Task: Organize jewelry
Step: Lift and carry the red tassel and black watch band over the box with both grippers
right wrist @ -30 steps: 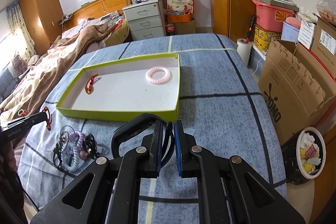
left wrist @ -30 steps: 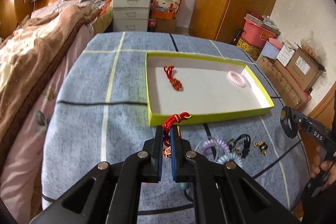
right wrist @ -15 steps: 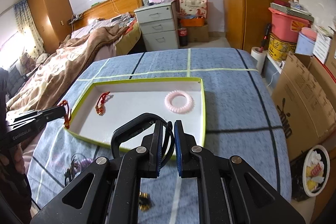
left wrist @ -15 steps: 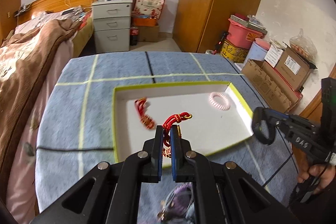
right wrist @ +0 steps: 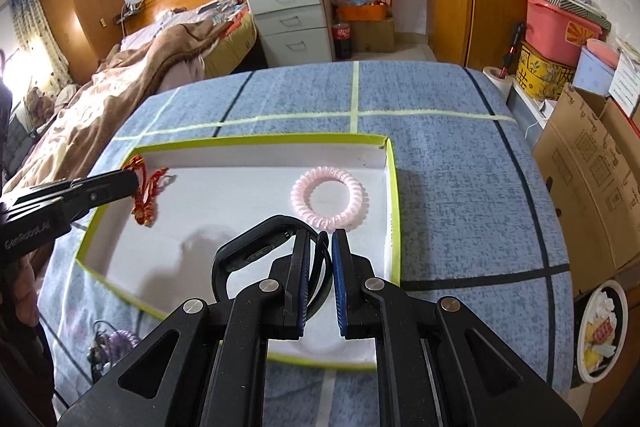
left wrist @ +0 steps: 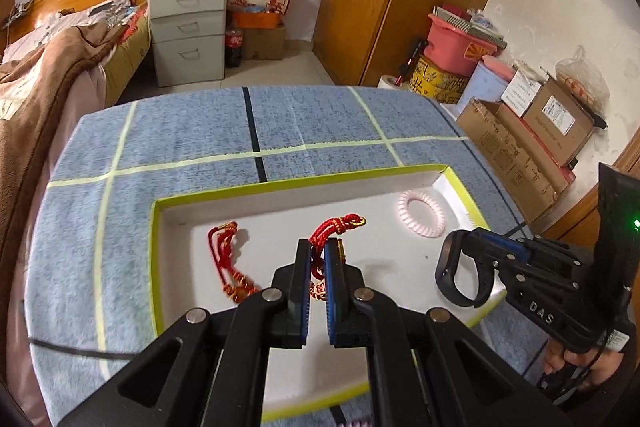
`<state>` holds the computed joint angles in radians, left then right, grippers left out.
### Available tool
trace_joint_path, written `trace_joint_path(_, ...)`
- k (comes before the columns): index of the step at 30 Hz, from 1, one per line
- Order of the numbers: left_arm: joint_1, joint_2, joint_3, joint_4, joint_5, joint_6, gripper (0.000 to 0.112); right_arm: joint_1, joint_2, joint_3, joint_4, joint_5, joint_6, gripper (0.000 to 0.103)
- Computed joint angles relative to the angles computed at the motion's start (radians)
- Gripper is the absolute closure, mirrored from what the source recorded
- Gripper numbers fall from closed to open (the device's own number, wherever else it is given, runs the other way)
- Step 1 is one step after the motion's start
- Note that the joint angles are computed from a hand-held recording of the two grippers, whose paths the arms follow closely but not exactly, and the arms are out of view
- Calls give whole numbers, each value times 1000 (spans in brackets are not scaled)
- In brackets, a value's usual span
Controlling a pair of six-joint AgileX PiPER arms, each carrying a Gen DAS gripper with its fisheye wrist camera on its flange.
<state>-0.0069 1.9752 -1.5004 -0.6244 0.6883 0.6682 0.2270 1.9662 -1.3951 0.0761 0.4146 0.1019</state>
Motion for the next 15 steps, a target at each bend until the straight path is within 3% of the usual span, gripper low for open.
trace_joint_path(8, -30, 119, -161, 100, 48, -117, 106, 8, 43, -35, -73, 17, 41, 92)
trace_joint_path(15, -44, 167, -212, 141, 54, -164, 106, 15, 63, -53, -127, 26, 70, 92)
